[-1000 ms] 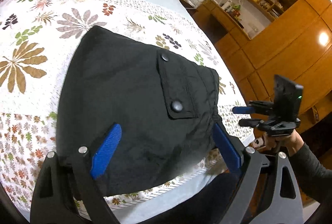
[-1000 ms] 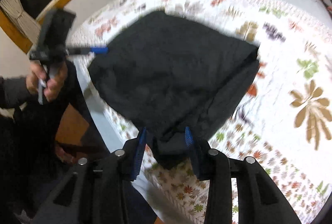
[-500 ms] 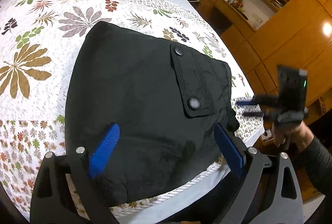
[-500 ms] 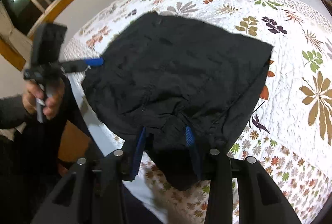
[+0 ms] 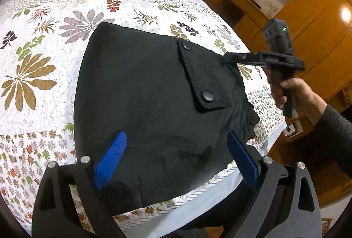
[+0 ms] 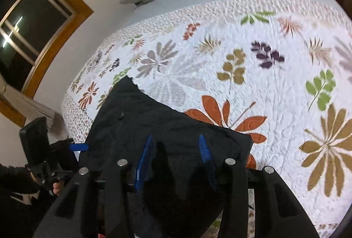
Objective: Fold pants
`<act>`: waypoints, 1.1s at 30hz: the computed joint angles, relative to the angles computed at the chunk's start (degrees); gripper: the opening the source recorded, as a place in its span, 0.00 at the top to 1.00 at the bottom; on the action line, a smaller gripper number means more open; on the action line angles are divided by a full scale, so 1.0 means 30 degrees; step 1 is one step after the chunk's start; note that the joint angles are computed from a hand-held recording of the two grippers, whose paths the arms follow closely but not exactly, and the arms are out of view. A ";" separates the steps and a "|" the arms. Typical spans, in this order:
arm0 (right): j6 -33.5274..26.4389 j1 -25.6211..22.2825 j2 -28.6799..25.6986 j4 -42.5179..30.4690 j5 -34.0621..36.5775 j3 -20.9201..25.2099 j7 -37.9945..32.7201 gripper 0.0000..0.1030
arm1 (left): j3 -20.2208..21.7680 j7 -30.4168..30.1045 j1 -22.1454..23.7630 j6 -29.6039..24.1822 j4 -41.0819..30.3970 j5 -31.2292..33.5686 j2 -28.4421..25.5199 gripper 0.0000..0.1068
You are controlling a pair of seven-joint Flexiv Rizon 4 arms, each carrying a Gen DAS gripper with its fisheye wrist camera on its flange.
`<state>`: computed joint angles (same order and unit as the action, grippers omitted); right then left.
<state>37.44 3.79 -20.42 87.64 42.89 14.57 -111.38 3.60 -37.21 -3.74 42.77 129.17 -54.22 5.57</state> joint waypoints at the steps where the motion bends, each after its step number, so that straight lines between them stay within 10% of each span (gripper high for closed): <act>1: -0.0050 -0.0024 -0.0114 -0.0006 0.0064 -0.0003 -0.0018 0.58 | 0.0023 0.0004 0.0019 -0.0132 -0.0032 0.0028 -0.0010 0.14; 12: -0.0655 -0.0884 -0.1576 -0.0418 0.1225 0.0237 0.0575 0.85 | 0.0048 0.0631 0.0224 -0.0927 -0.0176 -0.0244 -0.0255 0.14; 20: 0.1031 0.0013 0.0451 0.0764 0.0091 0.0065 0.1454 0.29 | 0.0376 -0.0577 0.0687 -0.0868 -0.0258 0.0944 0.0309 0.14; 33: 0.4649 0.3199 0.5834 0.7722 -0.4941 -0.0363 0.3749 0.29 | 0.0427 -0.1843 0.1003 0.0087 -0.0353 0.3243 0.0031 0.14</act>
